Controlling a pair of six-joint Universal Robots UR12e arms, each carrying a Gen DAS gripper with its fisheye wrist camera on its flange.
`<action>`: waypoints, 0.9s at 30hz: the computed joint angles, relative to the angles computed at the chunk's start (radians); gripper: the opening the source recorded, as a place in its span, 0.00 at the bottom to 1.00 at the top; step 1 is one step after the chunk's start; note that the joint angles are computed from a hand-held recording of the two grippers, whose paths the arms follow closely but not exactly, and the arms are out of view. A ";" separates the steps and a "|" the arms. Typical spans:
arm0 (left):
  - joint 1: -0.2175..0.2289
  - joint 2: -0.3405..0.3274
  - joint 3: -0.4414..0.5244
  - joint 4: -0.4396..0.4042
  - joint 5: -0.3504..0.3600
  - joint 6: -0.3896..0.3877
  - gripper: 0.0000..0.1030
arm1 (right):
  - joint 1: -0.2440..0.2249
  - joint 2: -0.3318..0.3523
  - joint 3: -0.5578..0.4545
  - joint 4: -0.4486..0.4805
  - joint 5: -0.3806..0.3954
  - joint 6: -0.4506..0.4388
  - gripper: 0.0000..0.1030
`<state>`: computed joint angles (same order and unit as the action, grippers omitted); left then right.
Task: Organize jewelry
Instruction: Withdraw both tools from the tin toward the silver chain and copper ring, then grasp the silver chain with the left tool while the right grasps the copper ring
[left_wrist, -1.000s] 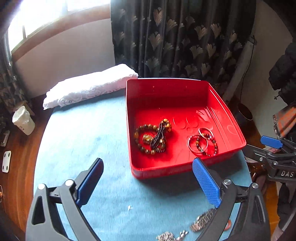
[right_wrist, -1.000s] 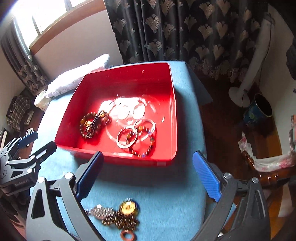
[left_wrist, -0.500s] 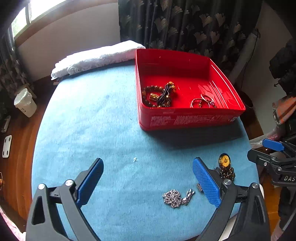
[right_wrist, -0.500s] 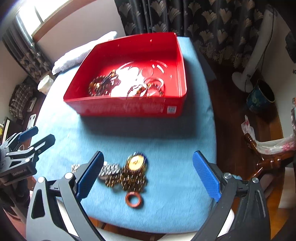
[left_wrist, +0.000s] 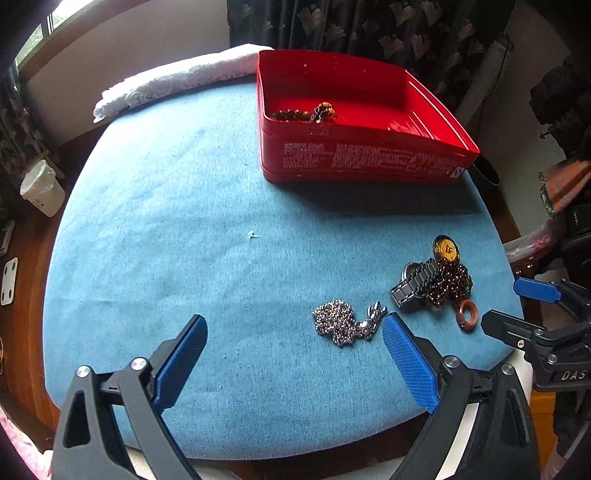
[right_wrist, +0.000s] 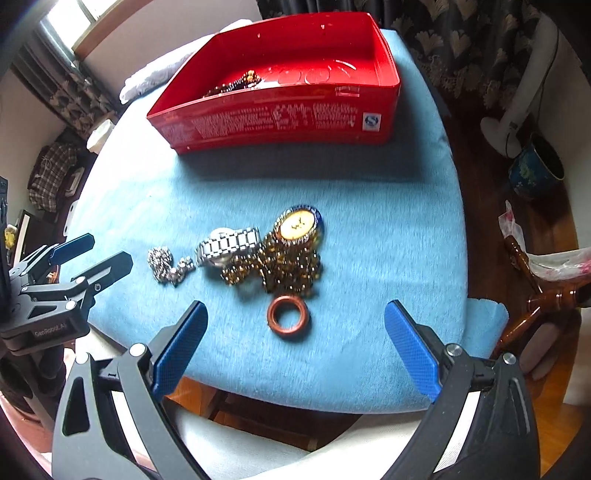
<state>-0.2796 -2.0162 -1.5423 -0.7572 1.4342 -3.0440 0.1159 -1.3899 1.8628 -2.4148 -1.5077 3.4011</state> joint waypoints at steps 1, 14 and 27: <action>-0.001 -0.001 -0.001 -0.005 0.000 -0.002 0.87 | 0.000 0.001 -0.001 0.002 0.002 -0.002 0.82; -0.004 -0.014 0.008 -0.040 -0.013 0.008 0.82 | 0.003 0.030 -0.018 0.069 0.042 -0.036 0.45; -0.006 -0.019 0.012 -0.050 -0.044 0.027 0.81 | -0.003 0.028 -0.017 0.074 0.024 -0.034 0.28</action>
<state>-0.2853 -2.0355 -1.5304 -0.8067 1.3902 -3.0174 0.1129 -1.3617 1.8461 -2.3404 -1.4834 3.3675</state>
